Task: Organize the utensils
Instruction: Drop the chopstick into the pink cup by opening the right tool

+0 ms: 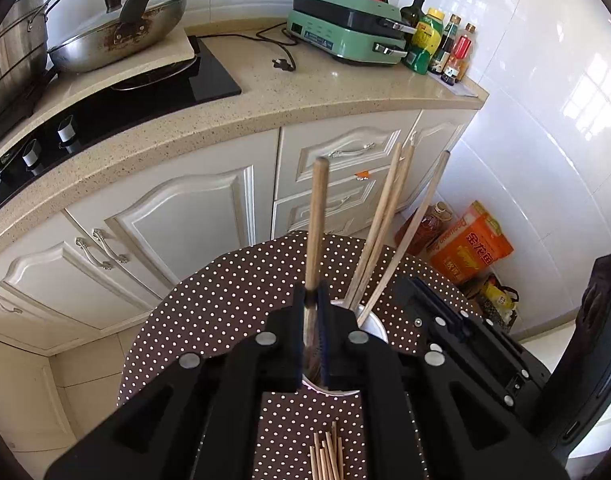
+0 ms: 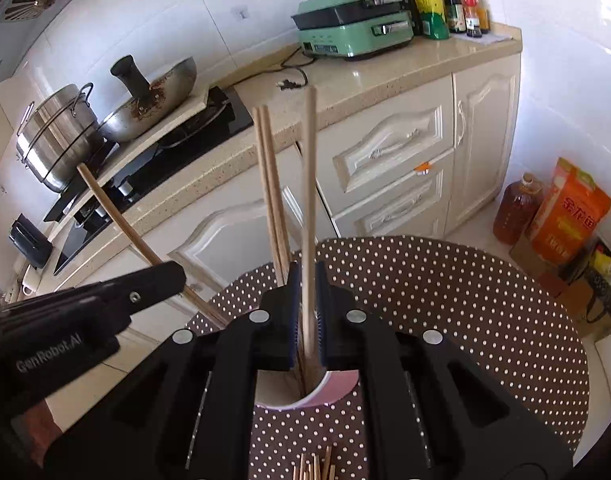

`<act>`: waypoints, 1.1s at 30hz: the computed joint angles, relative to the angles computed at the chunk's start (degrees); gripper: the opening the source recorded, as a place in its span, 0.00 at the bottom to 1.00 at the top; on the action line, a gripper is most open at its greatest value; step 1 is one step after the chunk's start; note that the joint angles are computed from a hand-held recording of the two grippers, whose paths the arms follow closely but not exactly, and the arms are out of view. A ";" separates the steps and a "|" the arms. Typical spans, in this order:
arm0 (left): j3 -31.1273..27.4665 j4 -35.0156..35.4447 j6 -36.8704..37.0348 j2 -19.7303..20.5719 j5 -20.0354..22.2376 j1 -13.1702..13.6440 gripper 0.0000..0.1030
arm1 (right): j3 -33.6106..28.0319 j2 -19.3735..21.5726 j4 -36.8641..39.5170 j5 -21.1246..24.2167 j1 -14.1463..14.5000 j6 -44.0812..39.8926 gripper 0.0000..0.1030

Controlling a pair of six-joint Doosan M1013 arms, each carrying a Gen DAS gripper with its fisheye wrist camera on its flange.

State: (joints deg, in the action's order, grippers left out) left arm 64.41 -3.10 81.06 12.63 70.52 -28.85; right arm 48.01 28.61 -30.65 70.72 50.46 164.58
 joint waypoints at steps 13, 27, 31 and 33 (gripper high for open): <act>1.36 2.57 -0.22 -1.48 -1.07 -0.17 0.29 | 0.63 -1.46 -5.48 5.25 1.32 1.80 0.62; 2.88 4.41 -1.32 -4.32 -3.14 -0.76 0.36 | -1.58 -1.57 -8.79 10.33 3.40 0.15 0.76; 3.63 4.88 -1.53 -5.45 -3.84 -1.11 0.38 | -2.20 -1.57 -9.87 11.11 4.22 -0.25 0.79; 4.16 5.05 -1.58 -6.13 -4.18 -1.24 0.40 | -2.54 -1.58 -10.41 11.59 4.67 -0.42 0.80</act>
